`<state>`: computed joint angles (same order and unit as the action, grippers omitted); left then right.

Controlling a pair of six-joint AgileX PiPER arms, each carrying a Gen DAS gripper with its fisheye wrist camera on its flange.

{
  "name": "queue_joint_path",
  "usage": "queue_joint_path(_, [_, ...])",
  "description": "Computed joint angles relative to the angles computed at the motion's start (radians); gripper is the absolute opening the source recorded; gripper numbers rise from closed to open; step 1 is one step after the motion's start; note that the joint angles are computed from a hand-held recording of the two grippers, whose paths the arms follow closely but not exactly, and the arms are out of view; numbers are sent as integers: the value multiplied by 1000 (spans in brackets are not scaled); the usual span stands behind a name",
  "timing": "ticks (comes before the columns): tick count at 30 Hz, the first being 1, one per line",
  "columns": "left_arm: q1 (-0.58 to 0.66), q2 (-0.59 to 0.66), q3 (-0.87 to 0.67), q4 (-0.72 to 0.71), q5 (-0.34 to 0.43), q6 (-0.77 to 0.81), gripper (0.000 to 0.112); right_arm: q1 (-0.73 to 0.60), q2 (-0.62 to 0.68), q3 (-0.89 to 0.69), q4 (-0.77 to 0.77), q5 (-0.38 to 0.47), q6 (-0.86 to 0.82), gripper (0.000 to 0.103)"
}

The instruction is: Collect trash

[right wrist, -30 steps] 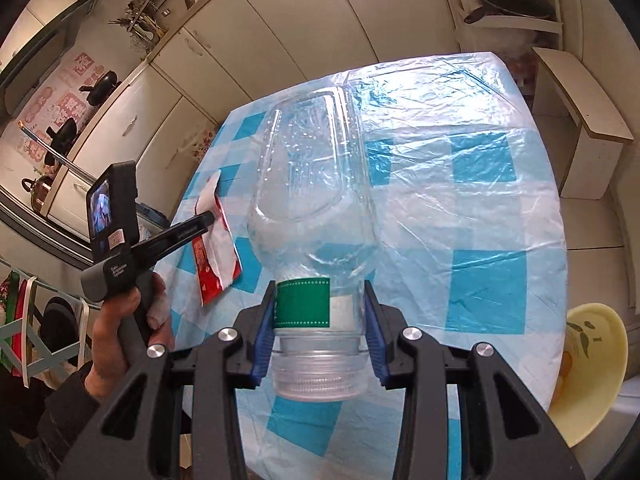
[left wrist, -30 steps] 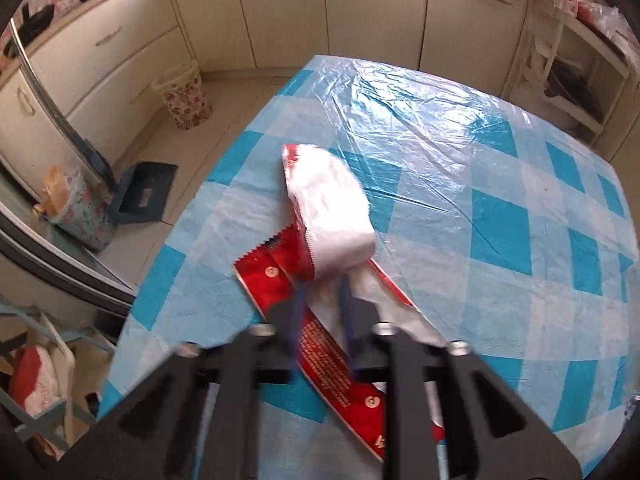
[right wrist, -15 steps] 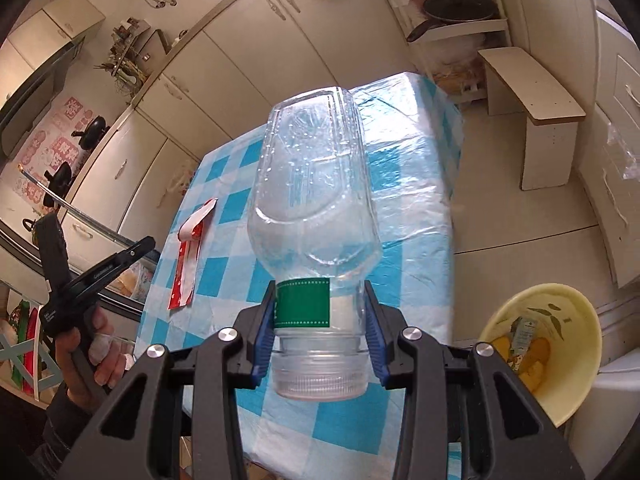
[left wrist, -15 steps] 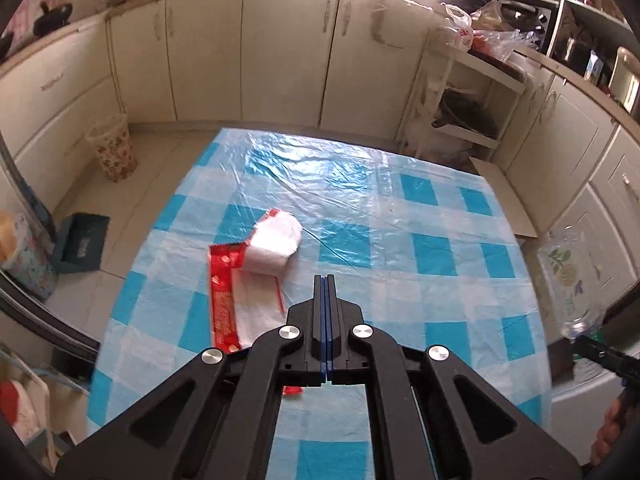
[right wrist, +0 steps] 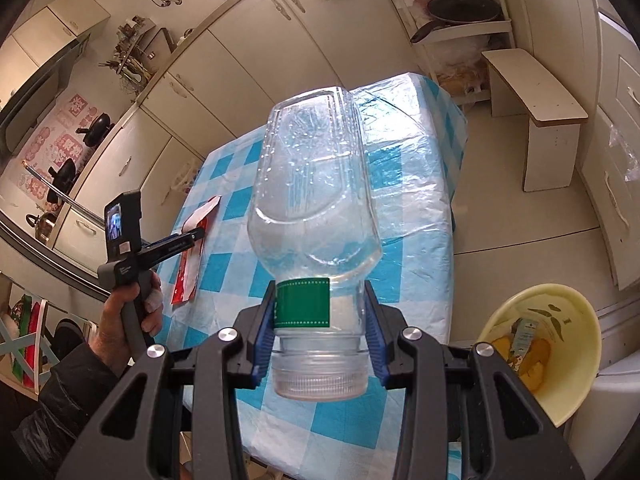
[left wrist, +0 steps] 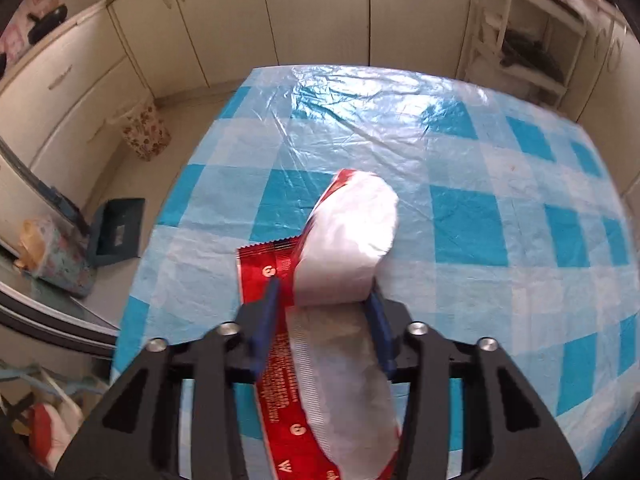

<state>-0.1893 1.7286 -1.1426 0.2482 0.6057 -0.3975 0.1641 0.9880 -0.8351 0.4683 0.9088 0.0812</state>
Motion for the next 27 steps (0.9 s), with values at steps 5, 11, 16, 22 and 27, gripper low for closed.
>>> queue_joint_path(5, [33, -71, 35, -173, -22, 141, 2, -46, -7, 6, 22, 19, -40, 40])
queue_joint_path(11, [10, -249, 95, -472, 12, 391, 2, -93, -51, 10, 20, 52, -53, 40])
queue_joint_path(16, [-180, -369, 91, -484, 61, 317, 2, -234, -103, 4, -25, 127, -85, 40])
queue_joint_path(22, [-535, -345, -28, -307, 42, 21, 2, -627, -117, 78, 3, 264, -312, 40])
queue_joint_path(27, [-753, -215, -151, -177, 31, -189, 2, -684, -27, 189, -100, 248, -349, 40])
